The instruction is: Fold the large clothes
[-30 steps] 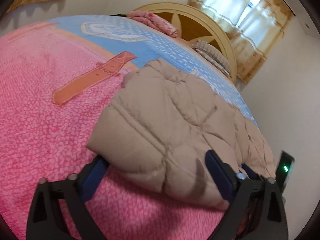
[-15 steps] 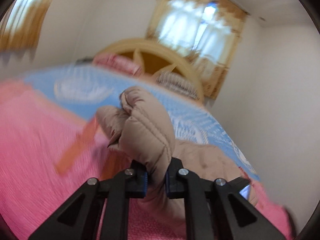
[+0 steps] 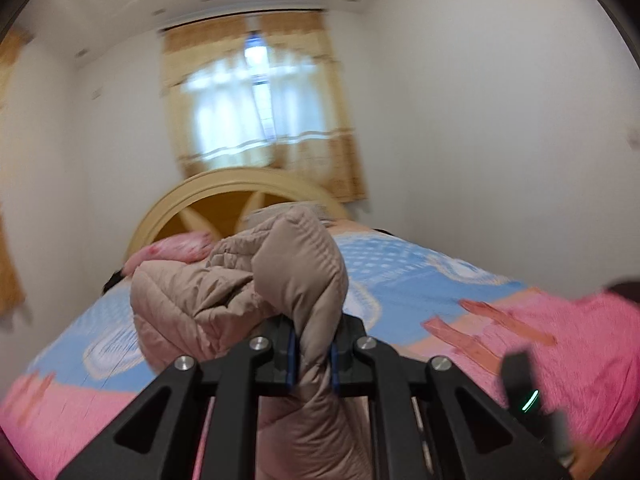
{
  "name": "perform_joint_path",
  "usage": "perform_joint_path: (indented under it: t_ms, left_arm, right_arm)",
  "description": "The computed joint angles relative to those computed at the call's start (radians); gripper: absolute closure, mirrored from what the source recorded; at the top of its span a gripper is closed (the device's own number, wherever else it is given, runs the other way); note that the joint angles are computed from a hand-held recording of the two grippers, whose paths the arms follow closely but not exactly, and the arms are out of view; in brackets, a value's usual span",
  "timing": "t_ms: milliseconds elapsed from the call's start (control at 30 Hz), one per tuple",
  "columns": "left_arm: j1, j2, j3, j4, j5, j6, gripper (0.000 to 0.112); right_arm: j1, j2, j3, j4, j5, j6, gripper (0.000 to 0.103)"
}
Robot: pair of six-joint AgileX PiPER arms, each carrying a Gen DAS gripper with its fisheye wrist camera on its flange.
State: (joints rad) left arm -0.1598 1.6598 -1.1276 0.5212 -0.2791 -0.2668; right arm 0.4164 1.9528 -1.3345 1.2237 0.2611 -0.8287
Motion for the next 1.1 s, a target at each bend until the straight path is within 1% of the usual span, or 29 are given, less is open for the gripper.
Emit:
perform_joint_path:
  t_ms: [67, 100, 133, 167, 200, 233, 267, 300, 333, 367, 433, 467, 500, 567, 633, 667, 700, 733, 767, 800, 833, 867, 900, 933, 967, 1000, 1033, 1100]
  left_arm:
    - [-0.069, 0.051, -0.013, -0.096, -0.013, 0.17, 0.1]
    - [-0.106, 0.088, -0.023, -0.123, -0.019, 0.245, 0.1]
    - [-0.129, 0.102, -0.023, -0.13, -0.018, 0.279, 0.1]
    - [-0.157, 0.139, -0.03, -0.153, -0.029, 0.349, 0.1]
    - [-0.179, 0.179, -0.042, -0.143, -0.03, 0.379, 0.1]
    - [-0.193, 0.195, -0.048, -0.119, -0.017, 0.377, 0.1]
    - [-0.212, 0.229, -0.061, -0.125, -0.003, 0.416, 0.1]
    - [-0.228, 0.245, -0.058, -0.171, -0.008, 0.489, 0.1]
    - [-0.239, 0.267, -0.053, -0.178, -0.015, 0.523, 0.099]
    - [-0.241, 0.277, -0.05, -0.164, -0.016, 0.517, 0.098]
    - [-0.243, 0.285, -0.029, -0.234, -0.042, 0.597, 0.097]
    - [-0.242, 0.286, -0.021, -0.24, -0.05, 0.607, 0.097]
    - [-0.239, 0.281, -0.01, -0.25, -0.056, 0.617, 0.093]
    - [-0.244, 0.279, -0.019, -0.265, -0.042, 0.623, 0.093]
    - [-0.259, 0.287, -0.031, -0.342, -0.038, 0.705, 0.091]
    - [-0.266, 0.282, -0.026, -0.374, -0.039, 0.745, 0.089]
    - [-0.273, 0.276, -0.022, -0.419, -0.03, 0.797, 0.086]
    - [-0.278, 0.266, -0.01, -0.467, -0.025, 0.851, 0.077]
    - [-0.282, 0.242, 0.022, -0.506, -0.028, 0.901, 0.073]
    - [-0.281, 0.222, 0.056, -0.514, -0.051, 0.911, 0.063]
    - [-0.28, 0.19, 0.104, -0.544, -0.085, 0.938, 0.041]
    - [-0.272, 0.151, 0.159, -0.564, -0.126, 0.946, 0.029]
    - [-0.253, 0.106, 0.219, -0.553, -0.175, 0.913, 0.016]
    - [-0.237, 0.085, 0.239, -0.515, -0.185, 0.861, 0.014]
    - [-0.202, 0.046, 0.252, -0.45, -0.155, 0.768, 0.014]
    - [-0.167, 0.014, 0.245, -0.395, -0.11, 0.668, 0.014]
    - [-0.137, 0.004, 0.231, -0.324, -0.087, 0.568, 0.014]
    - [-0.07, 0.005, 0.142, -0.257, 0.009, 0.368, 0.014]
  right_arm:
    - [-0.08, -0.077, 0.1, 0.195, -0.013, -0.18, 0.037]
    - [-0.11, -0.105, 0.137, 0.27, -0.023, -0.254, 0.037]
    - [-0.162, -0.145, 0.166, 0.309, -0.033, -0.296, 0.037]
    - [-0.19, -0.161, 0.171, 0.313, -0.035, -0.301, 0.037]
    - [-0.22, -0.175, 0.166, 0.293, -0.029, -0.283, 0.037]
    - [-0.262, -0.18, 0.144, 0.233, 0.005, -0.228, 0.037]
    - [-0.287, -0.179, 0.111, 0.172, 0.037, -0.172, 0.037]
    - [-0.316, -0.176, 0.071, 0.139, 0.088, -0.156, 0.037]
    - [-0.34, -0.171, 0.033, 0.075, 0.136, -0.117, 0.037]
    - [-0.346, -0.146, -0.039, -0.021, 0.18, -0.044, 0.037]
    - [-0.345, -0.052, -0.234, -0.221, 0.321, 0.127, 0.037]
    - [-0.328, -0.025, -0.298, -0.319, 0.367, 0.222, 0.037]
    - [-0.31, 0.032, -0.398, -0.391, 0.415, 0.291, 0.037]
    - [-0.288, 0.156, -0.598, -0.464, 0.527, 0.383, 0.037]
    - [-0.264, 0.277, -0.795, -0.507, 0.662, 0.471, 0.037]
    - [-0.252, 0.324, -0.871, -0.529, 0.711, 0.504, 0.037]
    - [-0.234, 0.38, -0.961, -0.571, 0.755, 0.55, 0.046]
    - [-0.221, 0.416, -1.01, -0.607, 0.778, 0.575, 0.061]
    - [-0.211, 0.427, -1.019, -0.633, 0.787, 0.597, 0.076]
    - [-0.207, 0.421, -0.989, -0.634, 0.77, 0.604, 0.077]
    - [-0.21, 0.398, -0.922, -0.617, 0.732, 0.593, 0.078]
    - [-0.217, 0.383, -0.877, -0.608, 0.704, 0.581, 0.08]
    - [-0.22, 0.36, -0.809, -0.605, 0.664, 0.571, 0.081]
    - [-0.227, 0.34, -0.75, -0.593, 0.633, 0.559, 0.081]
    - [-0.234, 0.324, -0.707, -0.576, 0.614, 0.545, 0.081]
    - [-0.237, 0.307, -0.649, -0.555, 0.577, 0.523, 0.081]
    - [-0.241, 0.294, -0.605, -0.534, 0.546, 0.506, 0.081]
    - [-0.253, 0.284, -0.542, -0.469, 0.506, 0.461, 0.081]
